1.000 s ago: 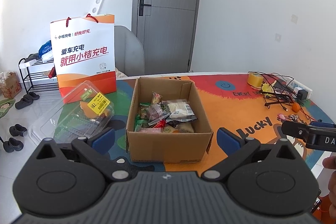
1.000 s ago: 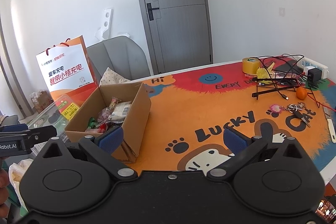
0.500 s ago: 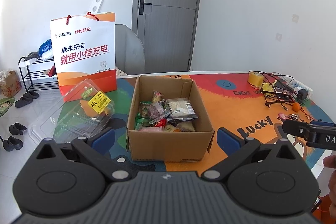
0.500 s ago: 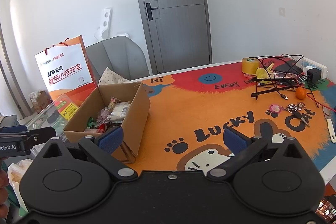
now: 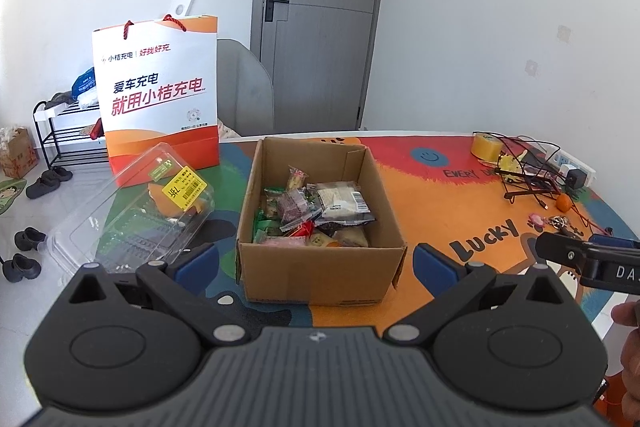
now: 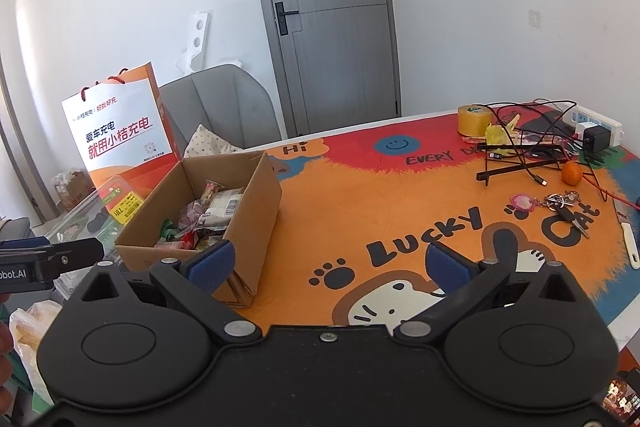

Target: Organize snacks

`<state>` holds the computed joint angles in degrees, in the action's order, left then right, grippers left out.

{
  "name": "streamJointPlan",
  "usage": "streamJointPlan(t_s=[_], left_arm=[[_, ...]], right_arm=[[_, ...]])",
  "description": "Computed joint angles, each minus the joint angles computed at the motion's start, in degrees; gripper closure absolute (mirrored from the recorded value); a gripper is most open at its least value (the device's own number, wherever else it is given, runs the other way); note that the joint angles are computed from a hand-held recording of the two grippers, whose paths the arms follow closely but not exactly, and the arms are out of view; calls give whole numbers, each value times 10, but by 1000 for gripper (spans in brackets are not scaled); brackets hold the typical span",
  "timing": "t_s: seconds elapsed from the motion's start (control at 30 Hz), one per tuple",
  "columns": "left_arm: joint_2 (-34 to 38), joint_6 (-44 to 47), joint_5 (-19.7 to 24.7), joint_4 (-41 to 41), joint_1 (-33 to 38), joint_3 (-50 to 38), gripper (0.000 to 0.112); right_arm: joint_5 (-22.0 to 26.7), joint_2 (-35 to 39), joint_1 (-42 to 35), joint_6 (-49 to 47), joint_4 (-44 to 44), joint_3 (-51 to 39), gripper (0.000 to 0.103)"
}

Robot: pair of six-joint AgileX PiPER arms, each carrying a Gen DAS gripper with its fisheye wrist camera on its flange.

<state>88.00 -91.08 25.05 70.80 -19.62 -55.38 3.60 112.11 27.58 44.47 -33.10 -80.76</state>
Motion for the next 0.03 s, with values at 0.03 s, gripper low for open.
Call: streamJointPlan(t_s=[0.03], left_arm=[[0,-2,-3,4,0,2,10]], right_arm=[[0,0,0,11,-11,0,0]])
